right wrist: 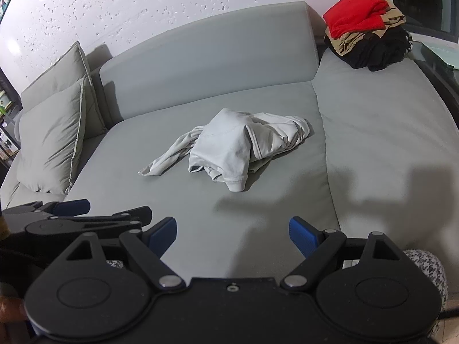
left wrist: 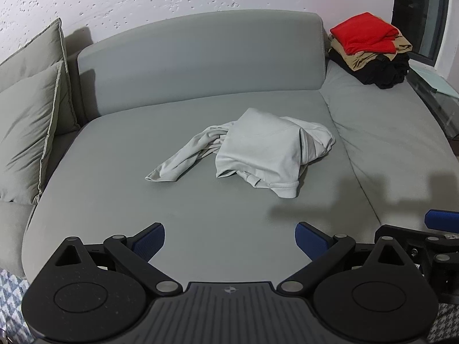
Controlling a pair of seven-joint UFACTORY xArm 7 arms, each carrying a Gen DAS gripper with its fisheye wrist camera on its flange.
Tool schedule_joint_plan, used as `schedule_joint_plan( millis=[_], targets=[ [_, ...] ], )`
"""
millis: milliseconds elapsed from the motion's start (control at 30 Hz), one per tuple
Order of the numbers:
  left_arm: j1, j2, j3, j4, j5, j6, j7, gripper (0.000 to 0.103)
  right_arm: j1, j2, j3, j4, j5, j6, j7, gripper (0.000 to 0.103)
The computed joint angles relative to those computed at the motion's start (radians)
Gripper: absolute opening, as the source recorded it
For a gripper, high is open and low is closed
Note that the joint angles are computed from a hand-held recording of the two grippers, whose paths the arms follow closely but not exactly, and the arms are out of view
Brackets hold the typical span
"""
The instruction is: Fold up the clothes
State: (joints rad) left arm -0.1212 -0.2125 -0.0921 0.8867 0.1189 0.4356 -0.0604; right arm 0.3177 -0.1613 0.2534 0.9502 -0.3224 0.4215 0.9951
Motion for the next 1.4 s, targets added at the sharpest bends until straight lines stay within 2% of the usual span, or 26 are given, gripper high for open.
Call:
schedule_joint_plan(
  millis=[333,433,1400],
  targets=[
    [0.011,-0.002,-0.014,-0.012,0.051,-0.011,-0.024,0.099,-0.004,0.004,0.008,0.006,-0.023,0.013,0.027,0.086],
    [0.004,-0.007,-0.005,-0.008,0.032,0.003,-0.014,0.099,0.006,0.005,-0.005,0.009,0.003,0.018,0.001,0.086],
    [0.004,-0.005,-0.007,-0.013,0.031,0.008,-0.023,0.100,0.004,-0.001,0.002,-0.004,0.000,0.010,0.022,0.089]
  ],
)
